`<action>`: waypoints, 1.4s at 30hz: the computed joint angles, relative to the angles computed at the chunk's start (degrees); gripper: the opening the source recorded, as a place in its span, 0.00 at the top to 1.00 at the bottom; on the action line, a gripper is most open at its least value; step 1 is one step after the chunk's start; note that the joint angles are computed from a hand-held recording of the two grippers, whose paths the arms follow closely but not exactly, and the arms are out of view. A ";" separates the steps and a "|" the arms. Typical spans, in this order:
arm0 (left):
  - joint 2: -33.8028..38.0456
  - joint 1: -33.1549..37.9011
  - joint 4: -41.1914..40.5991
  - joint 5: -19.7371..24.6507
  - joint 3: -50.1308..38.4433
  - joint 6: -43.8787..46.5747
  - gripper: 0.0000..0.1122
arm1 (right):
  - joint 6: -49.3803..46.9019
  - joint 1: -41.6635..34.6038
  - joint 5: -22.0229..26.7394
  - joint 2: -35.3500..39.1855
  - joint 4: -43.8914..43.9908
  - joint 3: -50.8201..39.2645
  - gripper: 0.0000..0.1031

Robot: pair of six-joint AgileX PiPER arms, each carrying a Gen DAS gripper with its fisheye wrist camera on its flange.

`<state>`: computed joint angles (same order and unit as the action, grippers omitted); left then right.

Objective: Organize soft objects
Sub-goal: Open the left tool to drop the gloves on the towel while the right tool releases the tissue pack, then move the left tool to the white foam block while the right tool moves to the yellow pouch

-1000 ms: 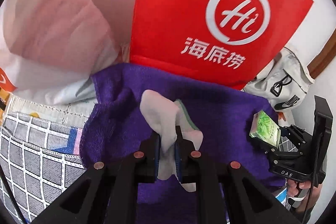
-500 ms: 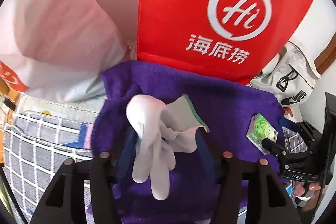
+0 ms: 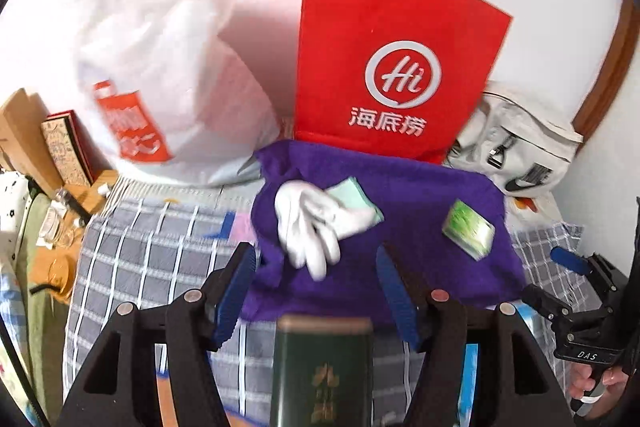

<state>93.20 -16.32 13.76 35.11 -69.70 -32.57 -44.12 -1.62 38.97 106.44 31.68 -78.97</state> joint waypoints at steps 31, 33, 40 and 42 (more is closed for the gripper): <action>-22.10 -13.70 18.16 -10.24 46.15 -24.76 0.32 | -30.65 -8.22 -1.69 -37.92 20.52 54.21 0.14; -20.78 -13.46 19.59 -12.30 46.56 -25.62 0.32 | -32.78 -9.49 -1.55 -37.06 21.90 55.31 0.14; -17.16 -15.87 32.68 -14.09 47.50 -41.73 0.42 | -38.29 -6.49 -5.37 -36.63 25.46 59.25 0.14; -17.88 -16.82 33.81 -13.50 47.91 -43.46 0.43 | -39.98 -3.92 -7.42 -36.17 27.20 60.39 0.14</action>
